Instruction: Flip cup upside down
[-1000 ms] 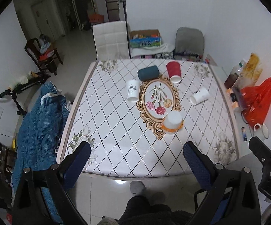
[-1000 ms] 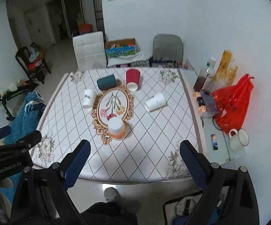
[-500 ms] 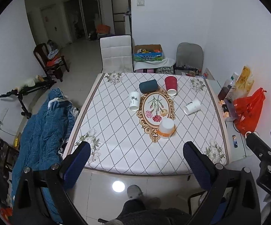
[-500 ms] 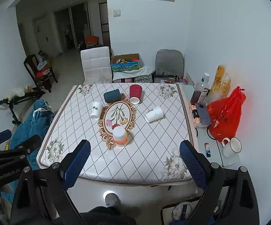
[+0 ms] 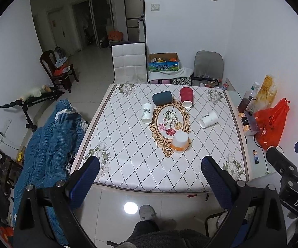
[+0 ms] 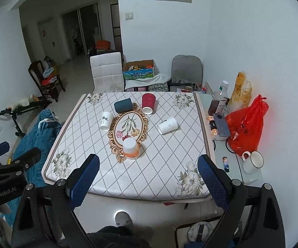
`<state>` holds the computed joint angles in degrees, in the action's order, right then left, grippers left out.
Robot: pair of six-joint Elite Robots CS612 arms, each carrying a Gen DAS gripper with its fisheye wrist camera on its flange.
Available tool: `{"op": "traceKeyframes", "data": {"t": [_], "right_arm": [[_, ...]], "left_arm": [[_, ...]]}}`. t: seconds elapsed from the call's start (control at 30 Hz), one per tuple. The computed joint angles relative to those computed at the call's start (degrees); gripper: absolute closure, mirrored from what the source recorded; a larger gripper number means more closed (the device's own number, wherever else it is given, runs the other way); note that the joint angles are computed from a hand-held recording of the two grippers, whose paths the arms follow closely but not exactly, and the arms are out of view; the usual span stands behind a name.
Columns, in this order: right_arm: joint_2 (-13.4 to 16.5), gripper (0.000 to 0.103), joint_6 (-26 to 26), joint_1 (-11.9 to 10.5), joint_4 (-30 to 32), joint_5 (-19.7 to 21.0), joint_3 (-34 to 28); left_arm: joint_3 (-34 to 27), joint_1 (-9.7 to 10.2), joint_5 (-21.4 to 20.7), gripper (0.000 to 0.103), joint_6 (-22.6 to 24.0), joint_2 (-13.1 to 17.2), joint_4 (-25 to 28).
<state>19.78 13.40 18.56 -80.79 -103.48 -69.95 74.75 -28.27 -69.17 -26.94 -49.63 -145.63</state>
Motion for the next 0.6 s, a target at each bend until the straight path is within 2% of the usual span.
{"op": "traceKeyframes", "data": {"t": [0.6], "right_arm": [[0.20, 0.005, 0.23, -0.11, 1.03, 0.40, -0.96]], "left_arm": [[0.35, -0.45, 0.40, 0.002, -0.27, -0.29, 0.16]]}}
